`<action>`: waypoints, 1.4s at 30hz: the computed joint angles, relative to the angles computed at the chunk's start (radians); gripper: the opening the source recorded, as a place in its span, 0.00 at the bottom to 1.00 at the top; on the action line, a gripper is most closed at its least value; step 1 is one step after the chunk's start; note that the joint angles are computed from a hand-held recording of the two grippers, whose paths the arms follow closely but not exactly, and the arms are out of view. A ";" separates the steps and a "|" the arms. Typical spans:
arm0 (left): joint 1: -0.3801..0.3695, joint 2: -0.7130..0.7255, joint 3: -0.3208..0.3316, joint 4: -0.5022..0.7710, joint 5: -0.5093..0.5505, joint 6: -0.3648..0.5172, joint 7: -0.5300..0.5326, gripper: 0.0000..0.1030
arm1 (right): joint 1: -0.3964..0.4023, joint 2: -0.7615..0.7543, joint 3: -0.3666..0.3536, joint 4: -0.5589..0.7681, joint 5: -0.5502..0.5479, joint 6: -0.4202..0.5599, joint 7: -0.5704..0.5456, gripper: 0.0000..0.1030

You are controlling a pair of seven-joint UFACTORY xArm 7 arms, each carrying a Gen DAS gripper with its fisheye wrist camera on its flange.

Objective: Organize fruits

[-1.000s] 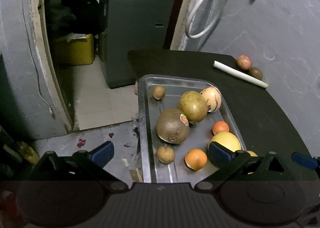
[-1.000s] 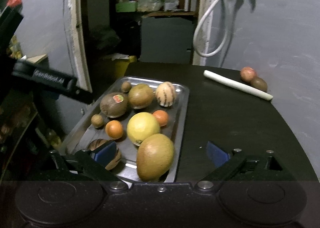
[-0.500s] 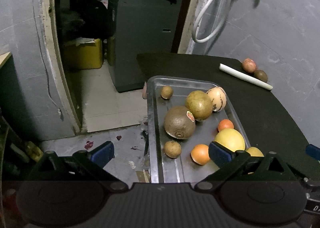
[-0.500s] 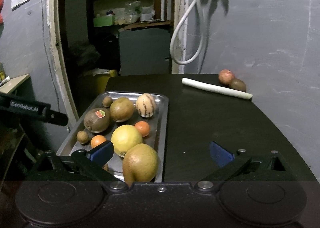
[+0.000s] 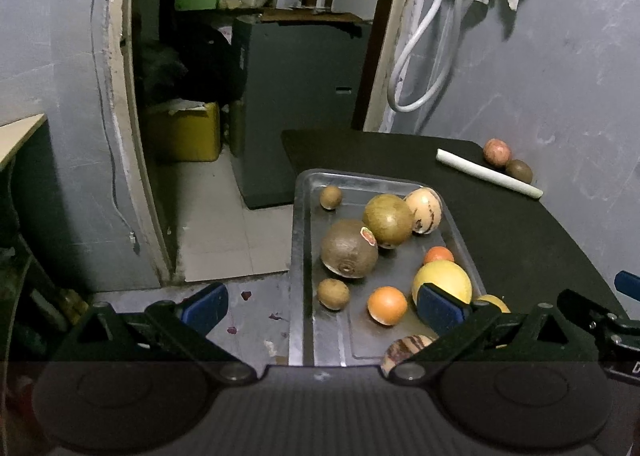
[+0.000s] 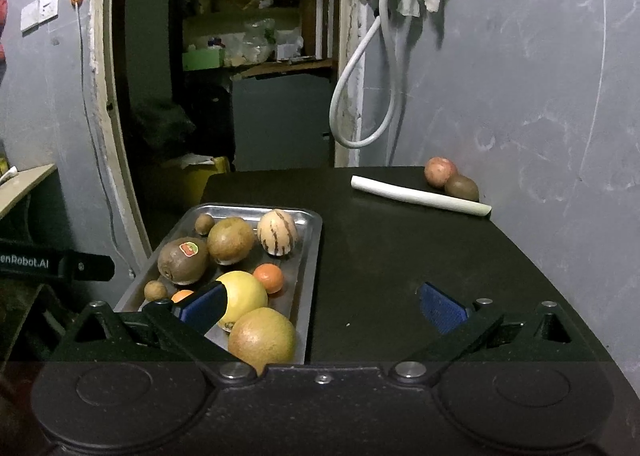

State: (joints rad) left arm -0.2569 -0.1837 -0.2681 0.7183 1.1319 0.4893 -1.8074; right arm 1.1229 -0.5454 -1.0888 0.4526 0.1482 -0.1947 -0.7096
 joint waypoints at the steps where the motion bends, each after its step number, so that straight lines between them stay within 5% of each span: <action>1: -0.005 -0.003 -0.010 0.001 -0.001 0.019 -0.012 0.99 | 0.001 -0.015 -0.009 0.001 -0.007 0.010 -0.009 0.99; 21: -0.223 0.034 -0.133 0.126 -0.129 0.415 -0.188 0.99 | -0.182 -0.295 -0.035 0.059 0.105 0.369 -0.341 0.99; 42: -0.519 0.230 -0.129 0.353 -0.120 0.750 -0.366 0.99 | -0.363 -0.319 -0.086 0.166 0.267 0.726 -0.633 0.99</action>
State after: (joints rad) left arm -0.7763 0.0462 -0.3970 1.0717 1.0115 1.2389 -2.1737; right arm 0.7597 -0.8641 -1.1749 0.6184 0.4155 0.5315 -1.3427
